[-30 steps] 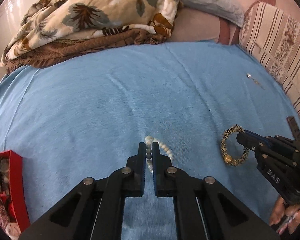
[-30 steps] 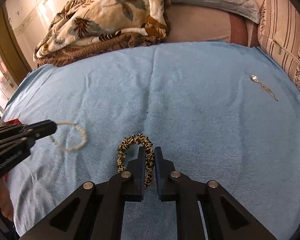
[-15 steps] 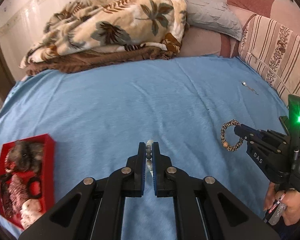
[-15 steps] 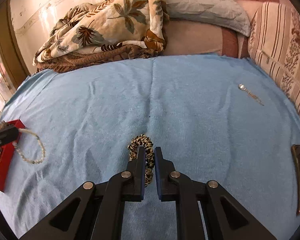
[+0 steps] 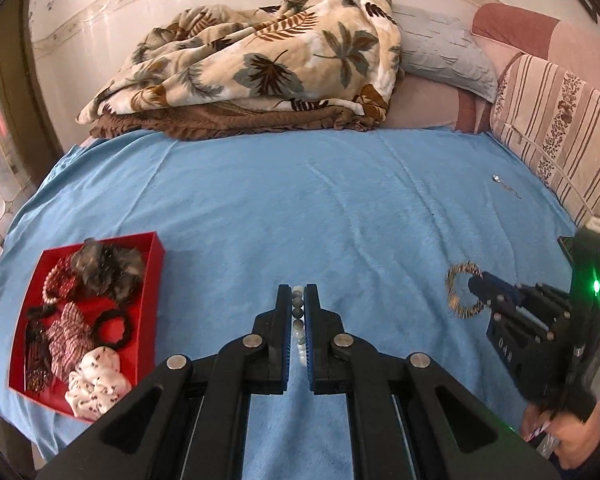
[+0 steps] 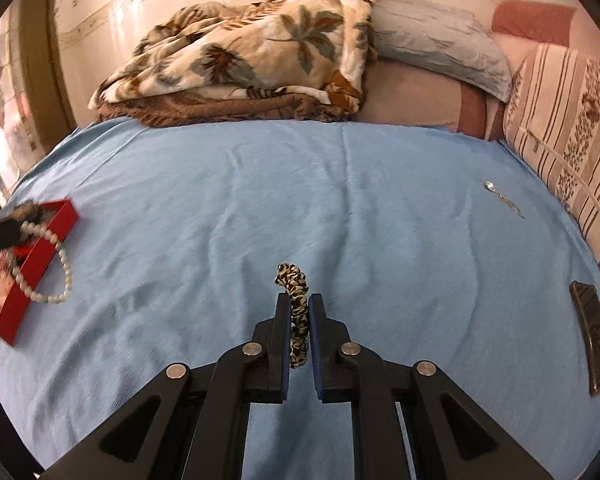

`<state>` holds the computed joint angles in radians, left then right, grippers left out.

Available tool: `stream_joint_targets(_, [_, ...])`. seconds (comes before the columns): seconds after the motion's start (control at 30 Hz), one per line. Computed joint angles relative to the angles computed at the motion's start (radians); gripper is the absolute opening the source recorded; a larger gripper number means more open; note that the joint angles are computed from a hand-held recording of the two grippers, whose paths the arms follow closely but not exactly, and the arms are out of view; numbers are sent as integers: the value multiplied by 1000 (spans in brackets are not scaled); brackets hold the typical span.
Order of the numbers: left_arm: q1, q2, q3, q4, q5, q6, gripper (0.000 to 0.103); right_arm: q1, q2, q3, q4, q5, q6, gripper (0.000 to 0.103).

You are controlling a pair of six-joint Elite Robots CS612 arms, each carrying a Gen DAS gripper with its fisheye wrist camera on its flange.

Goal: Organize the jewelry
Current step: 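Carry bead bracelet with left tool while right tool carries leopard scrunchie to tray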

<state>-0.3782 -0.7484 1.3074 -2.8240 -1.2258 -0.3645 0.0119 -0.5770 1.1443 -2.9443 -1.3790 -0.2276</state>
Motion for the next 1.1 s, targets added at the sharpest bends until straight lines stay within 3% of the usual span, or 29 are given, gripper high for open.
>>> stream_joint_targets(0.53, [11,-66,122,-67,59,-68,6,27,-52,137,-61,-14,-51,10])
stream_joint_targets(1.1, [32,-118,220,-129,95,-124,6,48,-105,216,-76,39,-89,10])
